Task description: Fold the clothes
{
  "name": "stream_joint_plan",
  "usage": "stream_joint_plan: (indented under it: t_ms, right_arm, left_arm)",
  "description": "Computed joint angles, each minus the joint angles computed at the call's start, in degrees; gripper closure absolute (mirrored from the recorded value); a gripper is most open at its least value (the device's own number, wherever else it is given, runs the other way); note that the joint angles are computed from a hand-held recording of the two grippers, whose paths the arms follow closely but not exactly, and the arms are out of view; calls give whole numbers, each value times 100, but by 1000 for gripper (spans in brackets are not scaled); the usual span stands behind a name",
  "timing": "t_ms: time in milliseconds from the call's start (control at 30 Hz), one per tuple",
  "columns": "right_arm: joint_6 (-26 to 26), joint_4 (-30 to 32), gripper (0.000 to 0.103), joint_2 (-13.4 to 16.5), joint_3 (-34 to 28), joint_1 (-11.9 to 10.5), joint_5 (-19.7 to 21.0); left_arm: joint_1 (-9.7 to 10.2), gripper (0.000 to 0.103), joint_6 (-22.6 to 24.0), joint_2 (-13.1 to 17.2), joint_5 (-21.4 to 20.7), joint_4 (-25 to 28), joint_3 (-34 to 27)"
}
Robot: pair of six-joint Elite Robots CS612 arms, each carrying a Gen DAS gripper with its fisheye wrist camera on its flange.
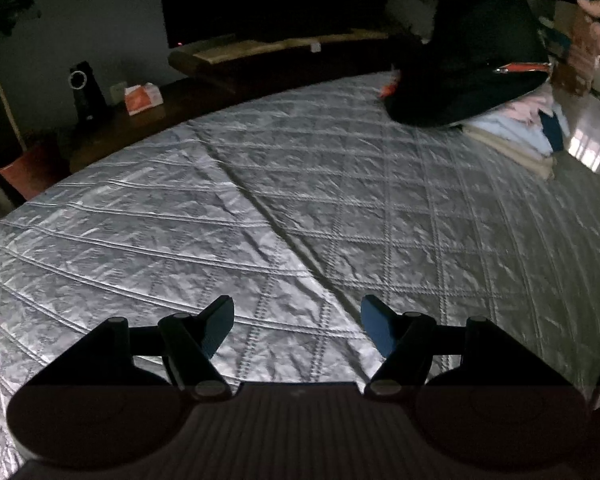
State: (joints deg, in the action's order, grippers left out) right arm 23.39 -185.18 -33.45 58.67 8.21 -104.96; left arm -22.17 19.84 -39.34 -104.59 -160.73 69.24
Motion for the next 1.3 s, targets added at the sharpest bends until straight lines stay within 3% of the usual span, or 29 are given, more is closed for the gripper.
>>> stream_joint_plan:
  t_ms: [267,400,500,533,600,633,667,733,833,933,1100,1167,1233,1267,1300]
  right_arm:
    - [-435,-1,103,158,-782,238,792]
    - [-507,581,102,210,-1252,362,1195]
    - [-554,1039,95,249,-1333,482,1087]
    - [-611,1262,90,274,-1337,527,942]
    - [-231,1806,49,356,-1348,577,763]
    - [-91,2031,14,425,-1355,603,675]
    - [-121,2190,9,513,-1370,643,570]
    - [-211,2526,10,704,-1429,729,592]
    - [-321,3144,9,1067,-1765,788,1133]
    - [-959,3913,9,1556,-2496,886,819]
    - [-1217,4391,12,2116,-3403,925,72]
    - [-1269,4487,32,2198,-3540,912,-95]
    - [-1002,4528,76,2169,-3513,860,39]
    - [-955,4475,87,2154,-3491,855,69]
    - [-952,4405,87,2120,-3456,859,98]
  left_arm:
    - [156,36,-530,4,-56,-352,-80]
    - [234,36,-778,-2,-50,-520,-73]
    - [294,36,-848,-31,-57,-625,-33]
    - [310,35,-869,-38,-58,-656,-19]
    - [337,35,-902,-42,-50,-706,-8]
    - [346,35,-913,-36,-40,-721,-14]
    - [357,35,-940,-31,-34,-730,-24]
    - [379,35,-1024,-22,-23,-732,-62]
    - [400,34,-1172,7,19,-726,-130]
    - [412,34,-1247,25,57,-730,-154]
    - [453,34,-1260,-10,56,-728,-110]
    - [464,34,-1260,-24,58,-691,-99]
    - [472,33,-1257,-41,64,-648,-88]
    - [477,32,-1257,-49,65,-629,-84]
    - [480,30,-1278,-57,74,-599,-82]
